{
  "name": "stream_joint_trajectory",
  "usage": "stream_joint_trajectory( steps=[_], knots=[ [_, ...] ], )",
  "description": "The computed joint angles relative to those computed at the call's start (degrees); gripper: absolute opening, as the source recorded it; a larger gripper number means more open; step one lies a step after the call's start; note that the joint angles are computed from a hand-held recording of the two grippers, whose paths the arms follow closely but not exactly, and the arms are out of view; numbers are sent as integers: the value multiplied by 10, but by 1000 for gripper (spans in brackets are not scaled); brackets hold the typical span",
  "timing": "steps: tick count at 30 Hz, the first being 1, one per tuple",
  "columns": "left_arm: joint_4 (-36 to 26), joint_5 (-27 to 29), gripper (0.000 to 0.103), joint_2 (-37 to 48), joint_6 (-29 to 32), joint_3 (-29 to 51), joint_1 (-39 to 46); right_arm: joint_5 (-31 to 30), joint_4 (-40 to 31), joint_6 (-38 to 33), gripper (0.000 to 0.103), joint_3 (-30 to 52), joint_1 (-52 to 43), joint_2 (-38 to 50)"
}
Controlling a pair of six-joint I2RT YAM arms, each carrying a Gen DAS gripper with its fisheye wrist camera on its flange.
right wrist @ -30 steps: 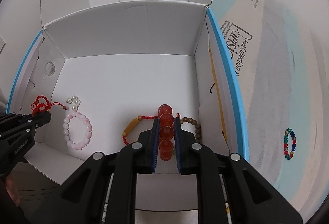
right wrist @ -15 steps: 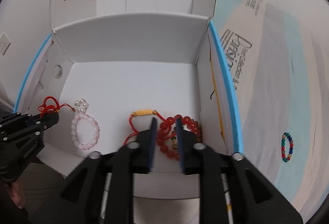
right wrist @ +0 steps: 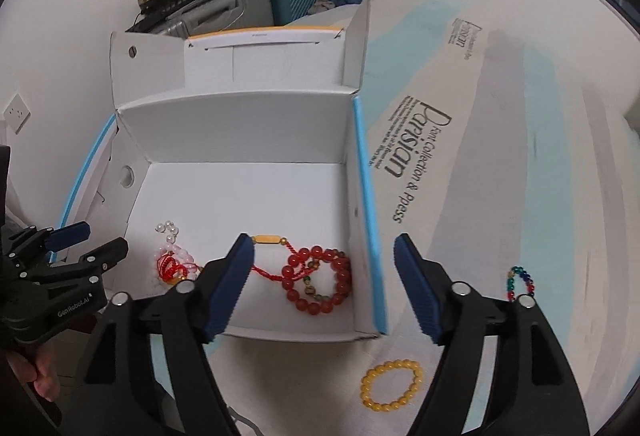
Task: Organize jewelry
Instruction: 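Withdraw both open tools from the box toward the remaining bracelets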
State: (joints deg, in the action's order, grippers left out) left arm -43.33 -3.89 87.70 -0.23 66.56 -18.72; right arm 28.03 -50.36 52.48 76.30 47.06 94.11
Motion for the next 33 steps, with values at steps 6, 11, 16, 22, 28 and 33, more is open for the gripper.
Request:
stream_joint_trajectory(
  steps=[6,11,16,22,28,33],
  knots=[
    [-7,-12,90,-41,-27,-11,-38,19,-26,17,79,-43,-2,-66],
    [-4,-22,95,-67,-52,-32,-90,29,-54,26,80,-95,-18,-136],
    [-1,-35,97,-87,-92,-55,-161,30,-77,31,80,-157,-46,-215],
    [14,-58,97,-82,-151,-81,-260,21,-94,17,80,-230,-95,-308],
    [36,-71,97,-51,-198,-91,-332,-4,-93,-15,80,-307,-158,-392],
    [62,-71,95,-13,-229,-95,-366,-42,-66,-72,80,-379,-240,-454]
  ],
)
